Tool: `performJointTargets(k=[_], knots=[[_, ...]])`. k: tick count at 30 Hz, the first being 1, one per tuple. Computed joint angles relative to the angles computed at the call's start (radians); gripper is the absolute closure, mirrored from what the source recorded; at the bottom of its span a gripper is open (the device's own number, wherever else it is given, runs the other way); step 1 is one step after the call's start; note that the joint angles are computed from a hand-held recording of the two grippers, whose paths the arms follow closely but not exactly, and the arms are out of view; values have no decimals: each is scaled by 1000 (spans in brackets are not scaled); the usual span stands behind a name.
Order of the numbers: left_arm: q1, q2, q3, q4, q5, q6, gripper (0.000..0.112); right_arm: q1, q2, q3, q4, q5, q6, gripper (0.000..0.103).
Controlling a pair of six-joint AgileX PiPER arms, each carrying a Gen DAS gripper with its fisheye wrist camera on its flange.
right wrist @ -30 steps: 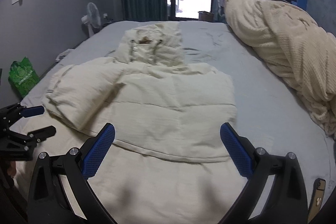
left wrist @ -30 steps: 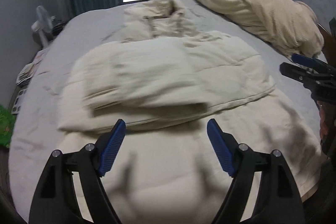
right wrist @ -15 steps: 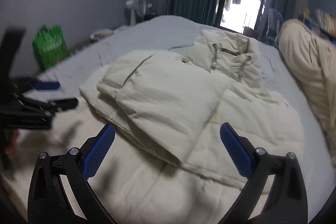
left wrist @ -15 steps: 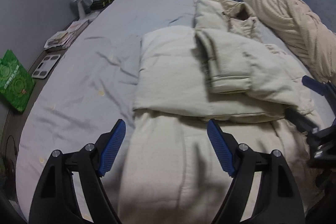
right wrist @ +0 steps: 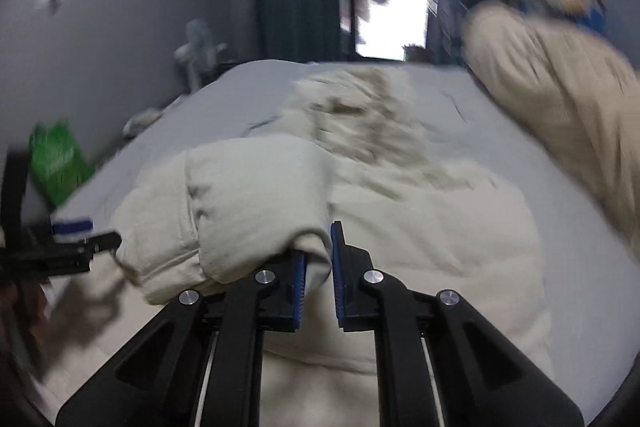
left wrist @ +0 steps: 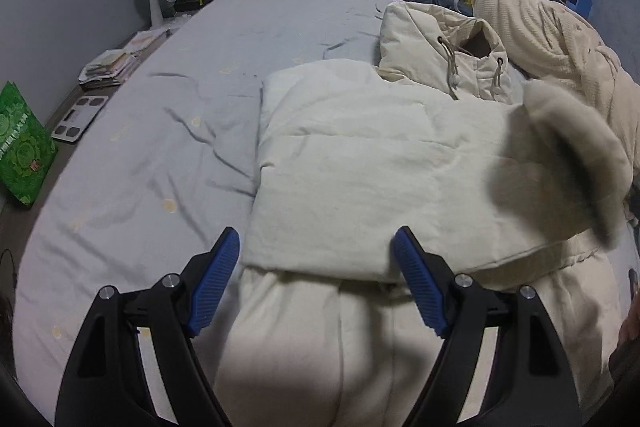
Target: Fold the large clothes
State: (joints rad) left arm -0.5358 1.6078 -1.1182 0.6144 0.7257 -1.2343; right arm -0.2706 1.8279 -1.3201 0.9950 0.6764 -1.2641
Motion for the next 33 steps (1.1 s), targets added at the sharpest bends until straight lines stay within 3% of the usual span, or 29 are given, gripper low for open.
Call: performJointTargets(k=[3,7,9,11,16,19,23,24,26,28,30,33], knots=[[12,38,-23,-32,-12,26,36,-45,122,-127,-145,113,199,80],[-1,71,-58,-9,16,31,36,-61,154,-128,-192,118,165,61],[0,74,-65,-9,9,29,36,-83,149,-128,-173,146,123,39],[-1,76,-71,-10,-6,33,37,-97,140,-134,-155,190,93,27],[-17,109,-115,0,27,43,36,-59,52,-23,-79,181,-159,19],[-8,98,-101,-6,6,36,37,14,-21,85,-37,123,-284,19],[-9,92,-90,-9,-1,35,37,95,-80,184,44,31,-400,9],[-12,94,-93,-8,5,41,37,109,-82,194,55,24,-403,9],[-14,97,-98,-8,11,45,37,159,-83,222,71,-81,-421,11],[-12,96,-97,-13,8,48,37,173,-86,243,85,-141,-457,20],[-11,93,-94,-15,4,52,37,153,-71,231,106,-138,-493,55],[-8,90,-92,-13,1,50,37,105,-94,221,121,-114,-472,83]])
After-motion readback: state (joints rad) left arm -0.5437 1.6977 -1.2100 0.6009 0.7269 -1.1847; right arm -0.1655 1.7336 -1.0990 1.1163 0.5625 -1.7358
